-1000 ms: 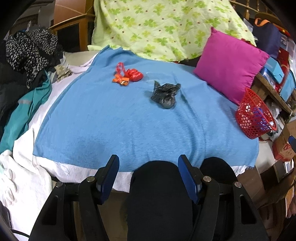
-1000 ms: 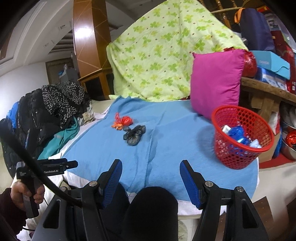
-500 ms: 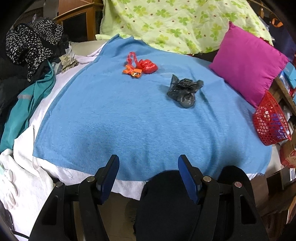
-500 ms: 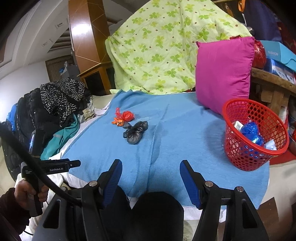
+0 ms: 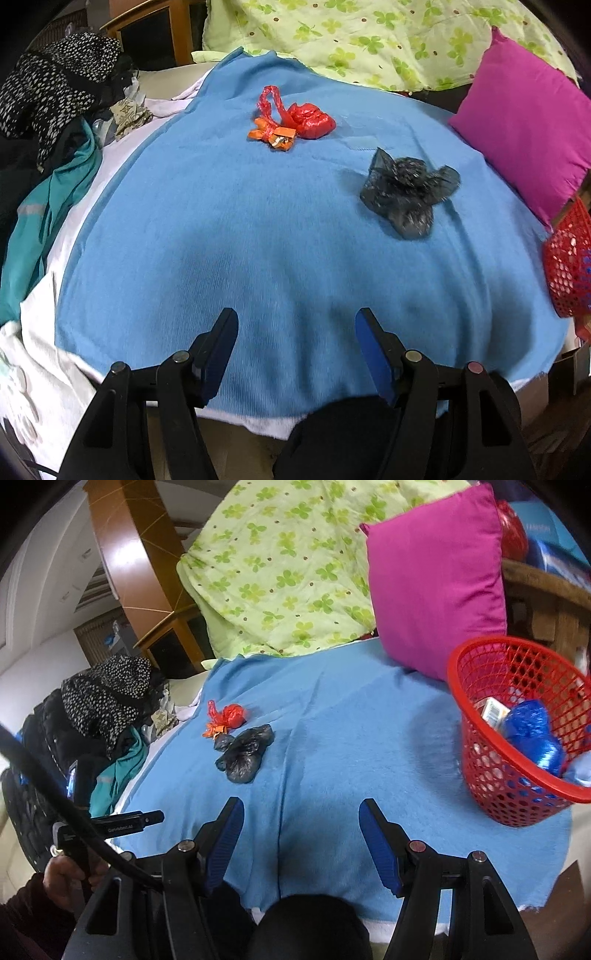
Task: Collect trash
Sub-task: 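Move both open tools toward the black bag and orange bundle, then grasp the black plastic bag with the right tool while the left tool grasps the orange bundle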
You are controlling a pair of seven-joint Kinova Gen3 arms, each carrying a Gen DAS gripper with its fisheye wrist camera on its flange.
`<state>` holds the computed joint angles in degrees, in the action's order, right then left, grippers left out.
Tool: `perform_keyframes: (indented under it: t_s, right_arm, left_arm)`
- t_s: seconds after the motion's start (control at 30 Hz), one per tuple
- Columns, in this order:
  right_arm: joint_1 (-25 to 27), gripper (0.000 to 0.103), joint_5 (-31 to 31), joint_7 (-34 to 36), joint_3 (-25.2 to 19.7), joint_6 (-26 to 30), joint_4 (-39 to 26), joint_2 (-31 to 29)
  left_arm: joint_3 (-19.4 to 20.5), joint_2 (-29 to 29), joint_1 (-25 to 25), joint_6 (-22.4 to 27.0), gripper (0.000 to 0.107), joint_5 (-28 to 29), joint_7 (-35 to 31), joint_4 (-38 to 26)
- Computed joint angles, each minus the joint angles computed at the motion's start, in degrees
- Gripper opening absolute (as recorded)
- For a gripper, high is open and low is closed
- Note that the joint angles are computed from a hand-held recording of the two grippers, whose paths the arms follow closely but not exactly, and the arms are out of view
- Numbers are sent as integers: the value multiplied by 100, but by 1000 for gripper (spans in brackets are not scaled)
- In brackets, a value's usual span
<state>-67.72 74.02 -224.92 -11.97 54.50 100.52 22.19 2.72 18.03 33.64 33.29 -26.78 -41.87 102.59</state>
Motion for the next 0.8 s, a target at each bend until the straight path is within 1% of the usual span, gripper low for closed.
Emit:
perform_keyframes:
  t_s: [0.23,0.5,0.6,0.8]
  right_arm:
    - [395,68,654,-513,96,-675,301,56]
    - [873,68,1143,-902,75,-1249,469,153]
    - [1040,68,1274,-920,67,-1478,433,217]
    - [1253,68,1245,-475,137,-1932,38,469]
  left_arm:
    - [-159,427,-6,303,67,-101,-16,-636]
    - [-259,797,46,474,67,-43,-52,-1076]
    - [-302,863,48,471,67,-12,-74,-1150]
    - [-437,789,-62,283,67,5,-50,-1000]
